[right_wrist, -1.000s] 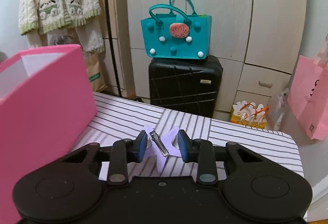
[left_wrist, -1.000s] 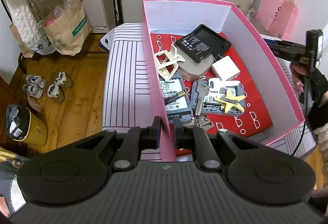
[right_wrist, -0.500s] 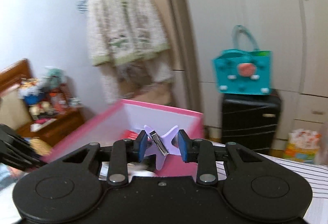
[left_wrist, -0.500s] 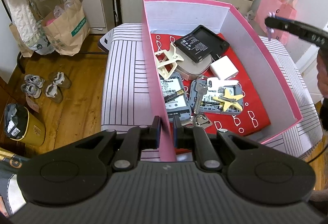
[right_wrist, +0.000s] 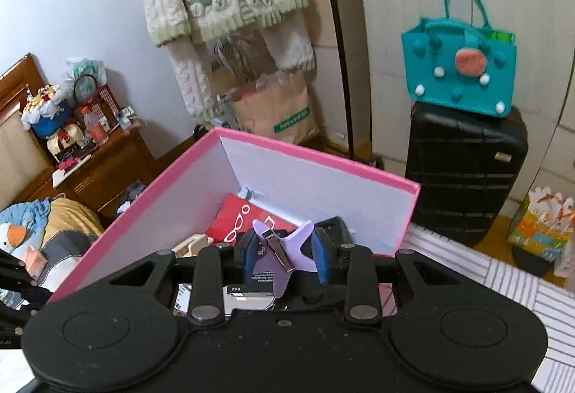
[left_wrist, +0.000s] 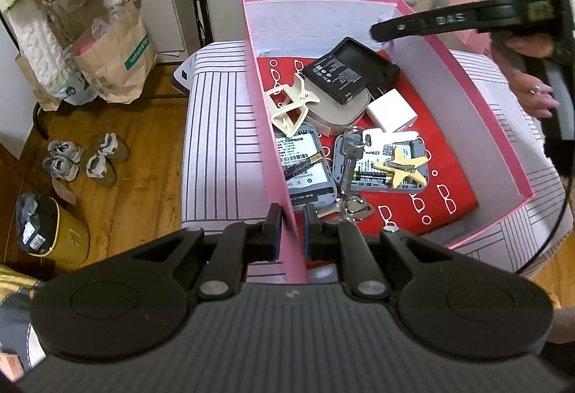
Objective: Organize rigid objects
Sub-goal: 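Carry the lavender star clip into the pink box and release it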
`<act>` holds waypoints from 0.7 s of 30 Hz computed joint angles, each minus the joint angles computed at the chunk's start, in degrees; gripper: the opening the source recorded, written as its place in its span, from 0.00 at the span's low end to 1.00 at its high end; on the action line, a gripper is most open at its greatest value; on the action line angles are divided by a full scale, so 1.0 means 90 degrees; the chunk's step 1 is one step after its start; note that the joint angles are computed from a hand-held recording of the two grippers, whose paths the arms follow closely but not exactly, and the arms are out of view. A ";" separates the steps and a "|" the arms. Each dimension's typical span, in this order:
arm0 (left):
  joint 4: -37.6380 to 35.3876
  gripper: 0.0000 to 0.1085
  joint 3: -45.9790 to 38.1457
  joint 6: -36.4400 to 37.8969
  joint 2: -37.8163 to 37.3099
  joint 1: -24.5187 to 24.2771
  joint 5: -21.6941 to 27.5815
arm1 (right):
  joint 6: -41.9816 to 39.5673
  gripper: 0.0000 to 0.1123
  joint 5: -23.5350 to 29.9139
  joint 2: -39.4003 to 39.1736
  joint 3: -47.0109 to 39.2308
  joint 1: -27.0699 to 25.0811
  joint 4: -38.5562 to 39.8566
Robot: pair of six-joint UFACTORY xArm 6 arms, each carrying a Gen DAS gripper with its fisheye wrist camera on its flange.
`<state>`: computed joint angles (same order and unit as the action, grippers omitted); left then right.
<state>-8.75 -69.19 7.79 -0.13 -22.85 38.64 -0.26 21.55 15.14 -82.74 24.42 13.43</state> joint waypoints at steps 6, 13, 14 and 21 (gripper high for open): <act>-0.0030 0.09 -0.0010 0.0142 0.0002 0.0000 0.0028 | 0.0144 0.33 0.0194 0.0281 -0.0281 0.0052 -0.0542; -0.0165 0.09 0.0008 0.0190 -0.0009 0.0031 0.0011 | 0.0118 0.34 0.0193 0.0396 -0.0427 0.0094 -0.1239; -0.0165 0.10 0.0008 0.0190 -0.0009 0.0031 0.0011 | 0.0157 0.34 0.0174 0.0398 -0.0418 0.0092 -0.1328; -0.0135 0.11 0.0049 0.0134 -0.0036 0.0022 -0.0051 | -0.0374 0.35 -0.0591 -0.0105 0.0304 0.0055 -0.0195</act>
<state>-9.97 -68.76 8.99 -0.46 -22.65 38.18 -3.62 16.23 14.20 -80.01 24.91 11.67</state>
